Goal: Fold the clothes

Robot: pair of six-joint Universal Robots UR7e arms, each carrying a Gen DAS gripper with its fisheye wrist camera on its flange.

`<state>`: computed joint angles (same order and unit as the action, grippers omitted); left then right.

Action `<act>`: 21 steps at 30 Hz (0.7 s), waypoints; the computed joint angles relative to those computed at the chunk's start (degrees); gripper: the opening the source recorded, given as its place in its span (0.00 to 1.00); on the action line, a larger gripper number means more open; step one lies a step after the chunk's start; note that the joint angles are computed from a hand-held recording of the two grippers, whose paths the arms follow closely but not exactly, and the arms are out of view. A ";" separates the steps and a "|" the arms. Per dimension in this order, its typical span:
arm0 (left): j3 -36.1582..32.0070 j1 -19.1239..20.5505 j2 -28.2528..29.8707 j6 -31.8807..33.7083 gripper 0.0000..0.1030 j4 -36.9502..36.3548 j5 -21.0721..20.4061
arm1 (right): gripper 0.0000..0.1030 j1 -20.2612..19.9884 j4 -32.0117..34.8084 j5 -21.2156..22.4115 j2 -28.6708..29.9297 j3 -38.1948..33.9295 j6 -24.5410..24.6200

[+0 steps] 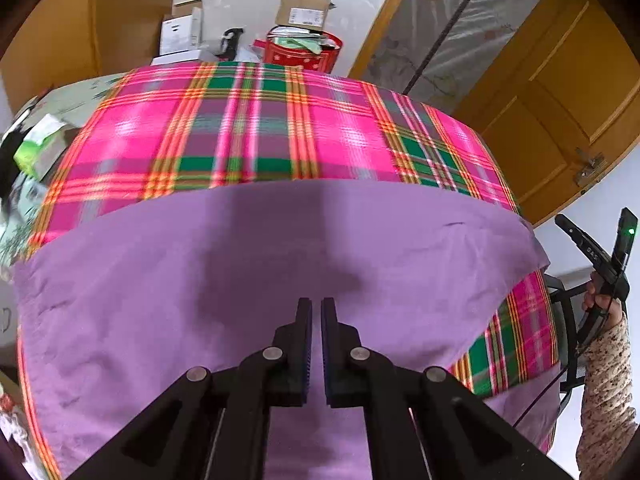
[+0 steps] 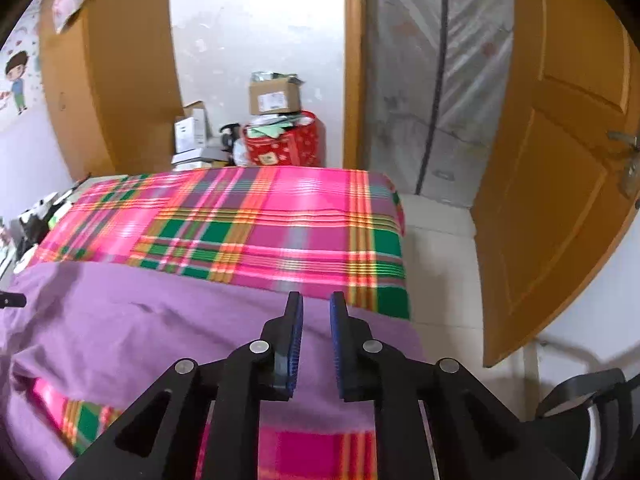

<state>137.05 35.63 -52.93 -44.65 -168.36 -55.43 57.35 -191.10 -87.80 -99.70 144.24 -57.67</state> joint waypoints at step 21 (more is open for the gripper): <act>12.58 -1.98 -23.48 -16.69 0.08 22.82 5.56 | 0.32 11.56 -2.14 -6.83 5.84 11.56 -1.54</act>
<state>149.63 33.65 -76.41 -61.34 -145.54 -49.87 68.91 -193.24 -94.63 -93.86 155.79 -59.22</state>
